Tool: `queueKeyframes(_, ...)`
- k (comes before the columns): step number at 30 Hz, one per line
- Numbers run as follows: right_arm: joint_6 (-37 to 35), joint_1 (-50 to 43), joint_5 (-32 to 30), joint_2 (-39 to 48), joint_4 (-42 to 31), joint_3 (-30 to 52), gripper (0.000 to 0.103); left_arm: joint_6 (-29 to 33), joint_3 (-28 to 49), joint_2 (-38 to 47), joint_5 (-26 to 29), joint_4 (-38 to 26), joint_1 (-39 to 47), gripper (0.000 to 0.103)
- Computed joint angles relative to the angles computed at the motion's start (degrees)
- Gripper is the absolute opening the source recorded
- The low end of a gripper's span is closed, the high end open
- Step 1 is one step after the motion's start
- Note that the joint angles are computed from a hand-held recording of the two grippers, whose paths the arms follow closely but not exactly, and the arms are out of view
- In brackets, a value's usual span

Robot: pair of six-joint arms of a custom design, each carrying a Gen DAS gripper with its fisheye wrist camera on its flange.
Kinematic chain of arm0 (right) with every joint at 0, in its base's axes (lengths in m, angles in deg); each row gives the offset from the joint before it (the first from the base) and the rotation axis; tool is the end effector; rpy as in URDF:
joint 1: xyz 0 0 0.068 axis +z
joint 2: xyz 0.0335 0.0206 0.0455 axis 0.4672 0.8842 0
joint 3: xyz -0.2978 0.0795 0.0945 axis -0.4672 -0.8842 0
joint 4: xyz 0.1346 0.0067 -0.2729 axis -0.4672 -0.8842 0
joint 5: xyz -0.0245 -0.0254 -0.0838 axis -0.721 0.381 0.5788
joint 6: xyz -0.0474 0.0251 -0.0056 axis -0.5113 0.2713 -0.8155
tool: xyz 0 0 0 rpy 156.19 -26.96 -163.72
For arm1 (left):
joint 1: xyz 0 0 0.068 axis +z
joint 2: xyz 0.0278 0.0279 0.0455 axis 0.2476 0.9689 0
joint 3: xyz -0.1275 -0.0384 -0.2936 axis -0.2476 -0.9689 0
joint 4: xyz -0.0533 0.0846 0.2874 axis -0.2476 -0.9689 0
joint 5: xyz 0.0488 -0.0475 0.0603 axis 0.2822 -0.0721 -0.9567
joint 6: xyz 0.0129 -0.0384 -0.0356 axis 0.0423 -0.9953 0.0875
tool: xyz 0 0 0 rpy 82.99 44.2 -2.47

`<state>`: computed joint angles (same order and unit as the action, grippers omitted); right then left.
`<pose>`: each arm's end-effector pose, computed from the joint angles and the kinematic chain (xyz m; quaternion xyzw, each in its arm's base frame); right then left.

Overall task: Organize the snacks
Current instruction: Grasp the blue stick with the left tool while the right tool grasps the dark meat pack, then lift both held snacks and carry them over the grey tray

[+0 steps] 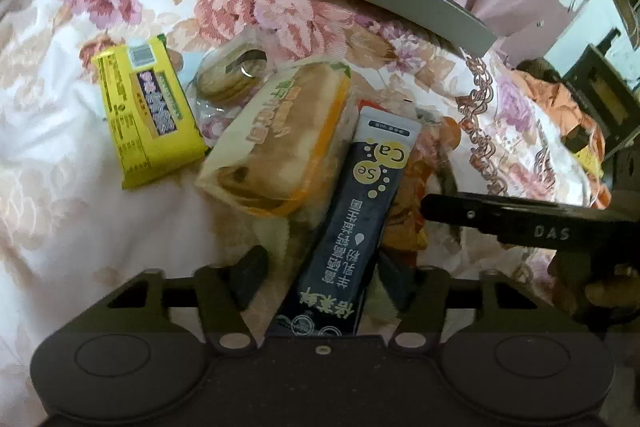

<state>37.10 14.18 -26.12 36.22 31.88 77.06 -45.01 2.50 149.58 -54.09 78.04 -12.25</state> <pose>0.1629 -0.0235 0.1524 0.0276 0.9252 0.1722 0.3371 0.2213 -0.1234 0.1375 0.1410 0.9244 -0.2567 0.2445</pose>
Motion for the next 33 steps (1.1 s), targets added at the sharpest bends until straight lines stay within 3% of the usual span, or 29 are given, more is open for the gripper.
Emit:
queueKeyframes(4, -0.1, 0.1, -0.1, 0.2, -0.4, 0.1, 0.049, -1.3, -0.9, -0.6, 1.0, 1.1, -0.7, 0.052)
queueKeyframes(7, -0.4, 0.5, 0.3, -0.5, -0.9, 0.2, 0.049, -1.9, -1.6, -1.6, -0.5, 1.1, -2.3, 0.044)
queueKeyframes(11, -0.8, 1.2, 0.4, -1.3, -1.1, 0.1, 0.048, -2.2, -2.1, -2.4, -2.7, 1.6, -3.9, 0.044)
queueKeyframes(18, -1.4, 1.3, -0.6, -0.4, -0.5, 0.1, 0.052, -3.7, -1.5, 0.4, -1.5, 3.4, -3.2, 0.048)
queueKeyframes(21, -1.9, 0.6, -1.9, 0.9, -0.5, 0.3, 0.057, -2.7, -1.8, -0.2, -3.3, 3.3, -4.7, 0.043)
queueKeyframes(23, -2.4, 1.6, -1.0, 0.6, -0.3, 0.1, 0.049, -2.2, -1.6, -0.8, -5.0, 2.3, -5.8, 0.04)
queueKeyframes(28, -3.2, 5.1, 3.1, -3.0, -0.3, -0.9, 0.048, -4.7, -2.2, -3.1, -6.4, 0.7, -7.0, 0.036)
queueKeyframes(33, -3.7, 10.5, 10.2, -8.3, -1.1, -1.9, 0.048, -7.5, -4.0, -5.7, -3.1, 2.1, -7.1, 0.033)
